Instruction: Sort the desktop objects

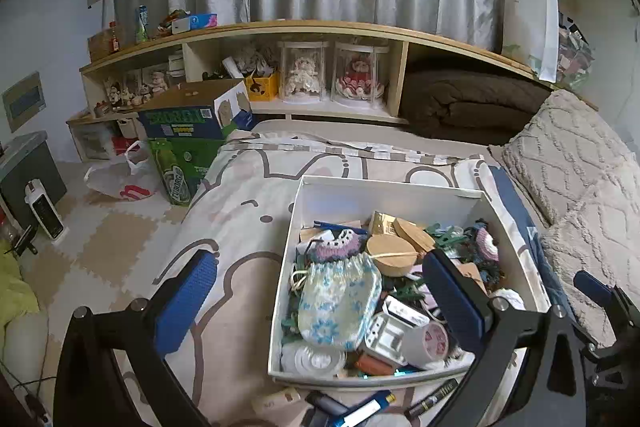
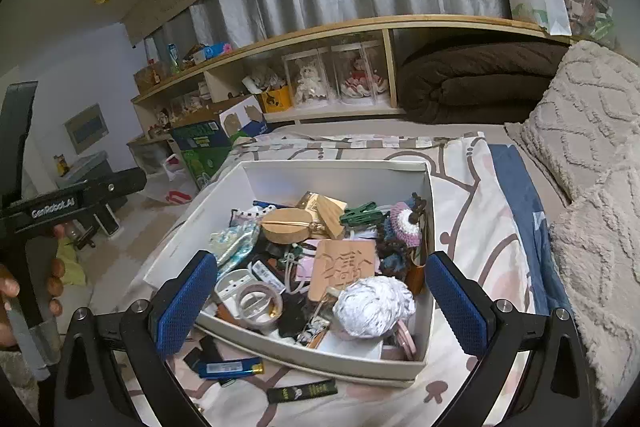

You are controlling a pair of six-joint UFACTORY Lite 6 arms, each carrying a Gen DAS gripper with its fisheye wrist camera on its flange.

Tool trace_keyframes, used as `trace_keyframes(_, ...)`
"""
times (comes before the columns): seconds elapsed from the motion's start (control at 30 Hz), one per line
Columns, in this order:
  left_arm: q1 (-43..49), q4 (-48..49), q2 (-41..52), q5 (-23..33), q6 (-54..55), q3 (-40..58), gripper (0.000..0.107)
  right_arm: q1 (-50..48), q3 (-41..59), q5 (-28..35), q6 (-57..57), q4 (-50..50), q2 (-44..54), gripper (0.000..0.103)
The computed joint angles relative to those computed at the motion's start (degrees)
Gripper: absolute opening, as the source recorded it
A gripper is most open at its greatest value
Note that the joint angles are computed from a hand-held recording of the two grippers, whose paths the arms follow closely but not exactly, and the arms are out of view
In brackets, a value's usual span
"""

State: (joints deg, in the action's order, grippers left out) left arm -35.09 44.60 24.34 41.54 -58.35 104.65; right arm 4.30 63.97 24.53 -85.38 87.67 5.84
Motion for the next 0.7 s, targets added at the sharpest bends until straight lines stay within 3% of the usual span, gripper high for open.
trace_keyframes(0.37, -8.5, 11.2, -13.0, 5.4, -10.4, -14.1, 0.103, -1.1, -7.0, -0.5, 13.4, -11.4, -13.9, 0.103)
trace_keyframes(0.7, -17.0, 14.8, -24.9, 10.3, -15.5, -23.2, 0.103, -1.6, -15.0, 0.5, 26.3, -26.2, -30.0, 0.103)
